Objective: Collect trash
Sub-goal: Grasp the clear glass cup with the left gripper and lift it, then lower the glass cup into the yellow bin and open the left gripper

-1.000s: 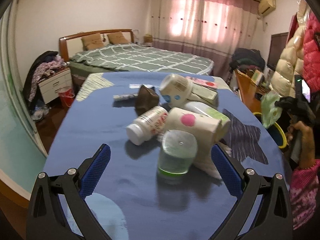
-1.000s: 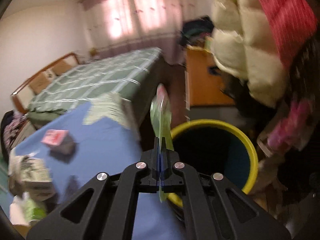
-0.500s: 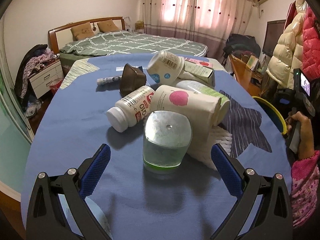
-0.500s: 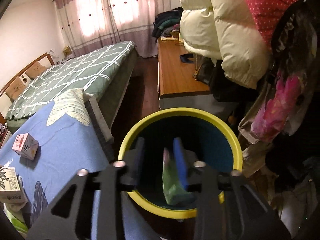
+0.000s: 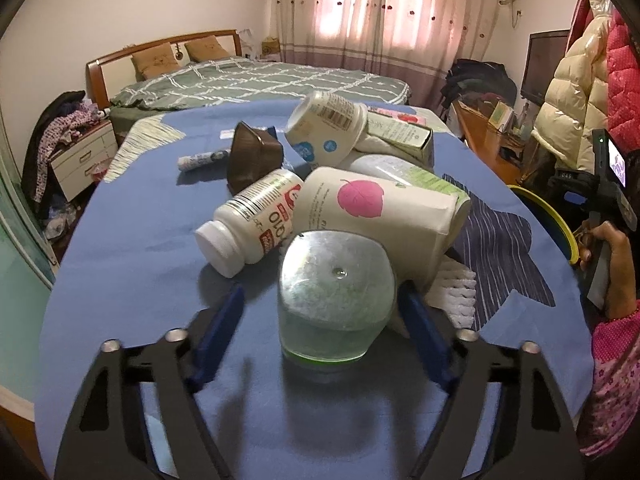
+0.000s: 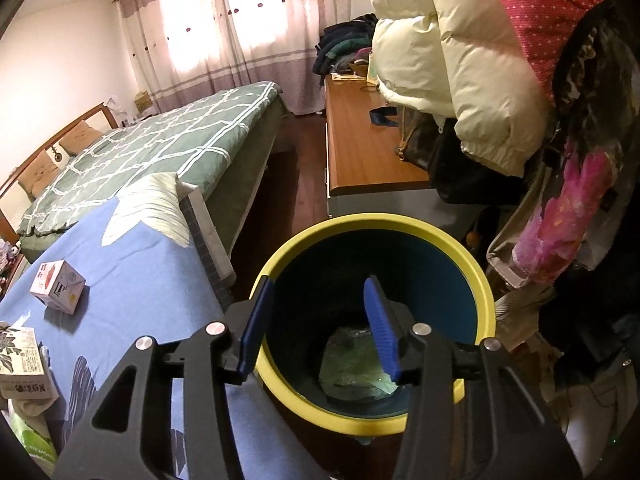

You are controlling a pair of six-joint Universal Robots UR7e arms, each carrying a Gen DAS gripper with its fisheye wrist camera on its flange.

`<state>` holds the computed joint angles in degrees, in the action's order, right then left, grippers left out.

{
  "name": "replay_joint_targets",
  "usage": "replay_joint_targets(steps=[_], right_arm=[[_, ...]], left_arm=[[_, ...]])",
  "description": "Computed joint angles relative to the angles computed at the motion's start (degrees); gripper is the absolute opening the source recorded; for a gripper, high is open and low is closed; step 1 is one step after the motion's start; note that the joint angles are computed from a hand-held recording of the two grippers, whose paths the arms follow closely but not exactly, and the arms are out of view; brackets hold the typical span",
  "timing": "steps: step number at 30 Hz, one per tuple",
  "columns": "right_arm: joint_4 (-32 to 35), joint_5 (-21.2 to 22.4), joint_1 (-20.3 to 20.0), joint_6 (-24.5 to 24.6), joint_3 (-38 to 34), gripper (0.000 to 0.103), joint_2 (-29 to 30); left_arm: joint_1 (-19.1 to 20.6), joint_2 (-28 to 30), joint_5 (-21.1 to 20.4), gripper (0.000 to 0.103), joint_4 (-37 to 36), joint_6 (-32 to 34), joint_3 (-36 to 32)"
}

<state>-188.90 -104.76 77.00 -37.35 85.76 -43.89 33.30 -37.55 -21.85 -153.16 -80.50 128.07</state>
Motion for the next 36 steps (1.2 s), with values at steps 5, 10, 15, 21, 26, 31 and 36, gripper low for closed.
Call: replay_joint_targets(steps=[5, 10, 15, 21, 26, 31, 36], right_arm=[[0.17, 0.56, -0.14, 0.27, -0.07, 0.048, -0.09], [0.08, 1.17, -0.2, 0.27, 0.15, 0.048, -0.37], [-0.45, 2.28, -0.18, -0.13, 1.47, 0.048, -1.57], [-1.08, 5.35, -1.13, -2.41, 4.55, 0.055, -5.25], [-1.24, 7.31, -2.96, -4.86, 6.68, 0.055, -8.51], [-1.14, 9.92, -5.57, -6.44, 8.61, 0.056, -12.25], [-0.73, 11.87, -7.91, -7.18, 9.74, 0.059, -14.9]], left_arm=[[-0.4, -0.14, -0.88, 0.051, -2.61, 0.93, 1.02], [-3.34, -2.23, -2.21, 0.051, 5.38, -4.49, 1.55], [-7.12, -3.11, -2.93, 0.051, 8.72, -4.65, 0.82], [-7.77, 0.39, -3.09, 0.051, -4.54, 11.62, -3.41], [-3.83, 6.96, -6.07, 0.051, -20.1, 32.99, -12.16], [2.41, 14.15, -13.94, 0.051, -25.9, 48.64, -25.71], [6.42, 21.97, -17.24, 0.051, -21.72, 58.11, -42.01]])
